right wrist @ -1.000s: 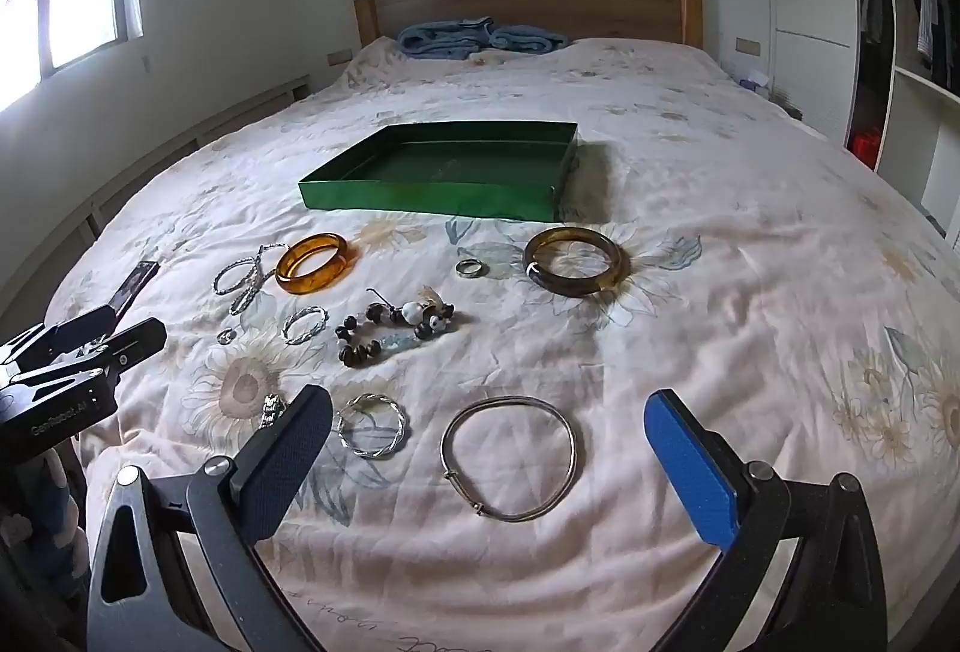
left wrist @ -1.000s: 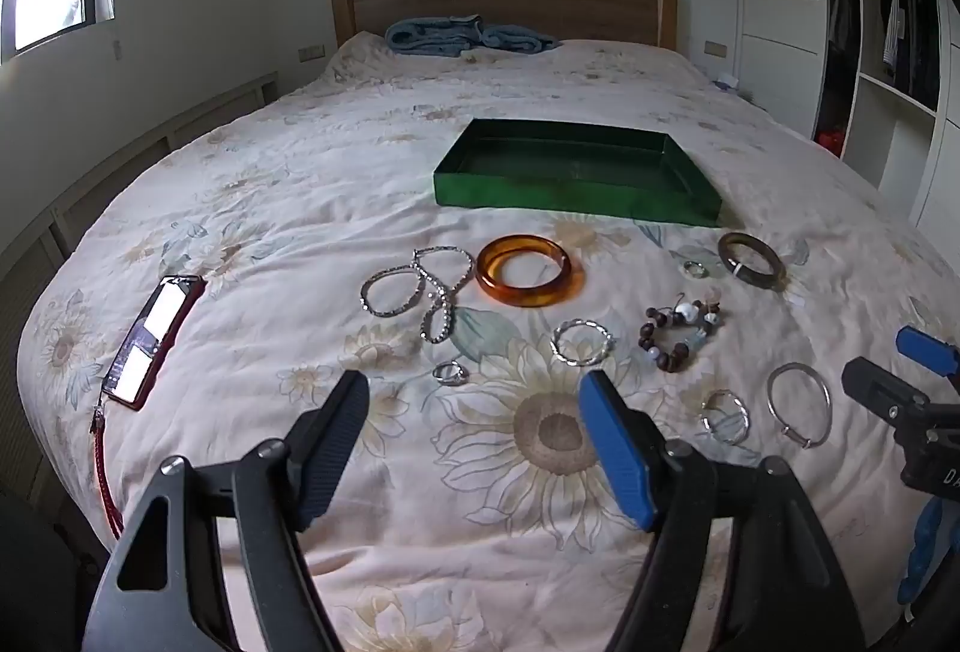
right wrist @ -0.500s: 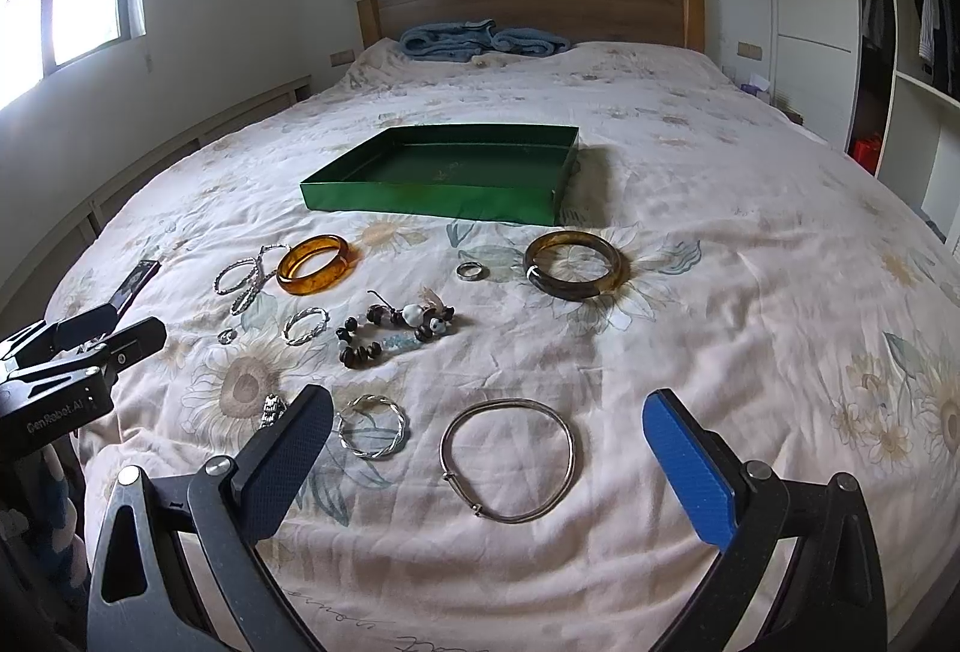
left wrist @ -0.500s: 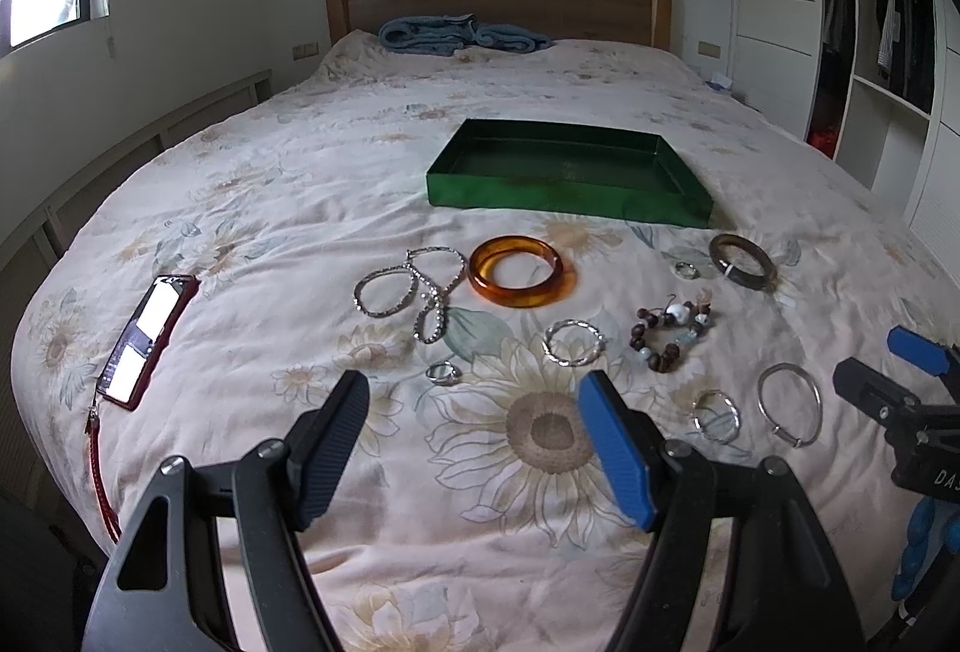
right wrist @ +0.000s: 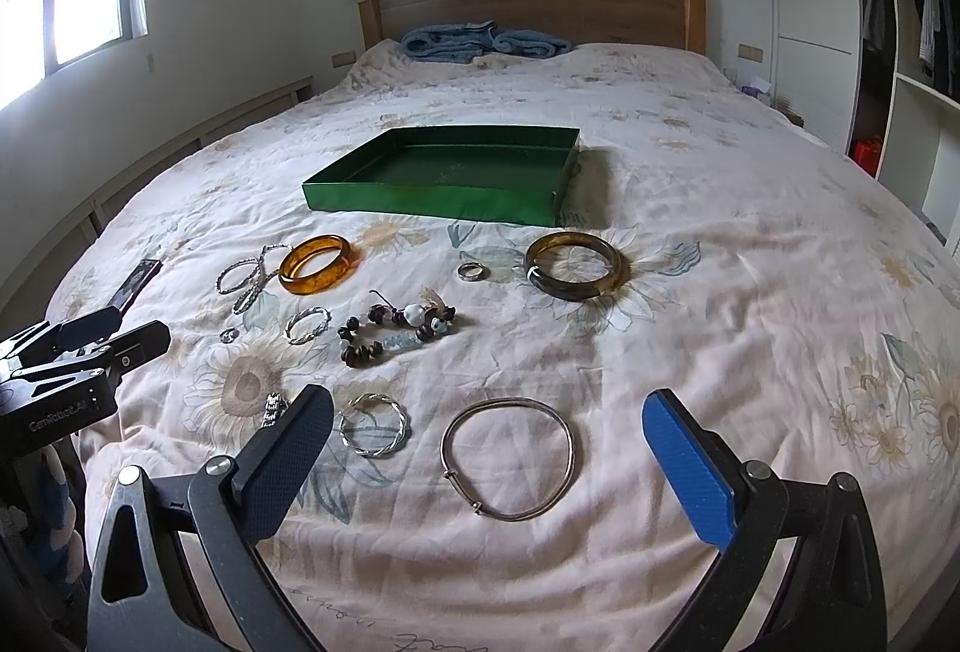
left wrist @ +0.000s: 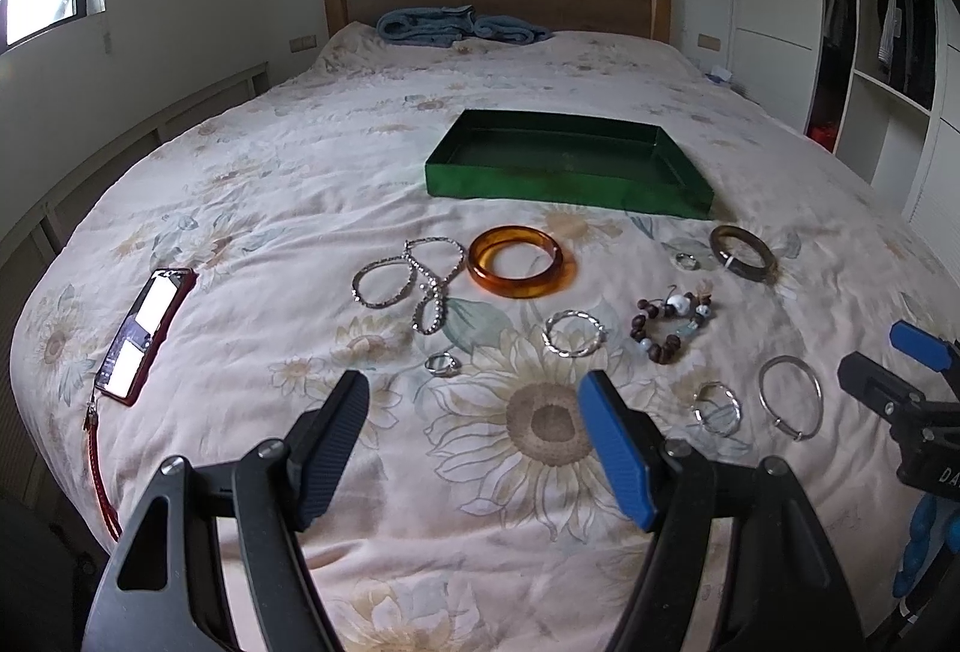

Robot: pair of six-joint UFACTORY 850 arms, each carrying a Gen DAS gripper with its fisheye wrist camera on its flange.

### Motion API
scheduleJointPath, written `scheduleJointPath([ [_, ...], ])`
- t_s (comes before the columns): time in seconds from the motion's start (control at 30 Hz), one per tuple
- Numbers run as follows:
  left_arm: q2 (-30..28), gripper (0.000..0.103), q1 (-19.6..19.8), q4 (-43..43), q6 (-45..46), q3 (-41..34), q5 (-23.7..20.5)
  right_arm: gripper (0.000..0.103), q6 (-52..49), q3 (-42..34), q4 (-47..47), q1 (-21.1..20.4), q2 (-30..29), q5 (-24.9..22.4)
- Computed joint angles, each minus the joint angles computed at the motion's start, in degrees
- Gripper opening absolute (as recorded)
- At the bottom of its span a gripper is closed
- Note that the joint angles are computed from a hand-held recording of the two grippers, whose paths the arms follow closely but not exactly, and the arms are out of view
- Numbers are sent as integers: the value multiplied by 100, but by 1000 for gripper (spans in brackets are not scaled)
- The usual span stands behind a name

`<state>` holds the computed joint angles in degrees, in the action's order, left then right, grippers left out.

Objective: Organize jewelry

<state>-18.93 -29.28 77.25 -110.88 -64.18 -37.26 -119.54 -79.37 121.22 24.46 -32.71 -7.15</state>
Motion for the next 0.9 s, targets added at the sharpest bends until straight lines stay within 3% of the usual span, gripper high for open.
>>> scheduleJointPath([
  [0.27,185,71,192,-183,-106,292,117,94,-7,27,-44,-57,16,7],
  [0.5,433,71,281,475,-617,616,1077,79,1940,-79,-2000,-182,-103,-107],
  [0.7,82,70,273,1,272,246,1986,62,3901,-308,-4037,-276,-328,-475],
  [0.9,-334,68,263,-1342,1890,-250,2182,60,5066,-579,-5334,-305,-579,-795],
])
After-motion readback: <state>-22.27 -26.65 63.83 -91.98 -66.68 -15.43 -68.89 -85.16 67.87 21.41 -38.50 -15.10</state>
